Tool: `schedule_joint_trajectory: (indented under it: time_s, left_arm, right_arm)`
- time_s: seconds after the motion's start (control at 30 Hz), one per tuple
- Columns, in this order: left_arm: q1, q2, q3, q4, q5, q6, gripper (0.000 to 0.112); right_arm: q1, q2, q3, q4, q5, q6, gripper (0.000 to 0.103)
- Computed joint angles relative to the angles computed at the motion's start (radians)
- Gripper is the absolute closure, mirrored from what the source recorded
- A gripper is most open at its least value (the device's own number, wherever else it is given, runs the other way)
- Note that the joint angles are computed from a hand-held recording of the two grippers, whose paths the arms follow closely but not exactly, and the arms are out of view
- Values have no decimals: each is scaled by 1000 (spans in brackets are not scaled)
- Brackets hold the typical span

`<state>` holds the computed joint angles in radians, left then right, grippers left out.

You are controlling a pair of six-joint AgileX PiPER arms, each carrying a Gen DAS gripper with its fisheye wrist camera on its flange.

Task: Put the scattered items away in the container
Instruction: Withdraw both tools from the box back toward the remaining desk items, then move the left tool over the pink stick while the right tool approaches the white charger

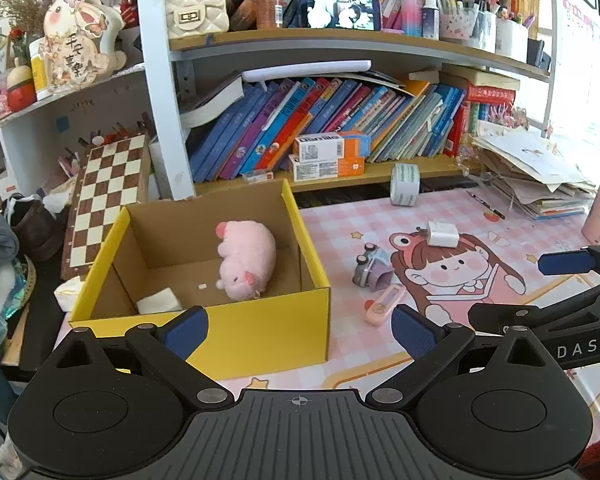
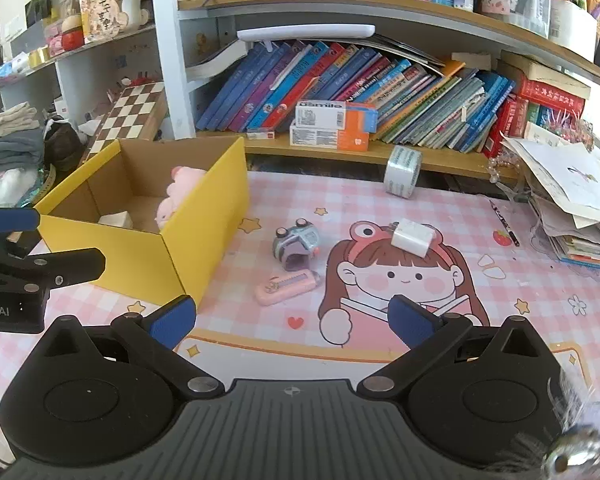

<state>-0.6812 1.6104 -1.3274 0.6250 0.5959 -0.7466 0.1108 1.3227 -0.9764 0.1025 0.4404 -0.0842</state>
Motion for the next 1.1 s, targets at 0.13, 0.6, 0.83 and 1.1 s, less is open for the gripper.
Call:
schedule_joint_trajectory:
  time_s: [0.13, 0.6, 0.83, 1.1]
  left_arm:
    - [-18, 21, -23, 2, 13, -6, 13]
    - [-83, 103, -113, 37, 51, -53, 13]
    - [-111, 152, -177, 45, 72, -43, 13]
    - [-138, 227, -276, 22, 99, 10, 13]
  right_arm:
    - [-35, 0, 3, 58, 5, -72, 0]
    - [-172, 14, 0, 278, 26, -351, 0]
    - [-239, 41, -16, 389, 38, -488, 0]
    - [-290, 82, -27, 451, 27, -605, 0]
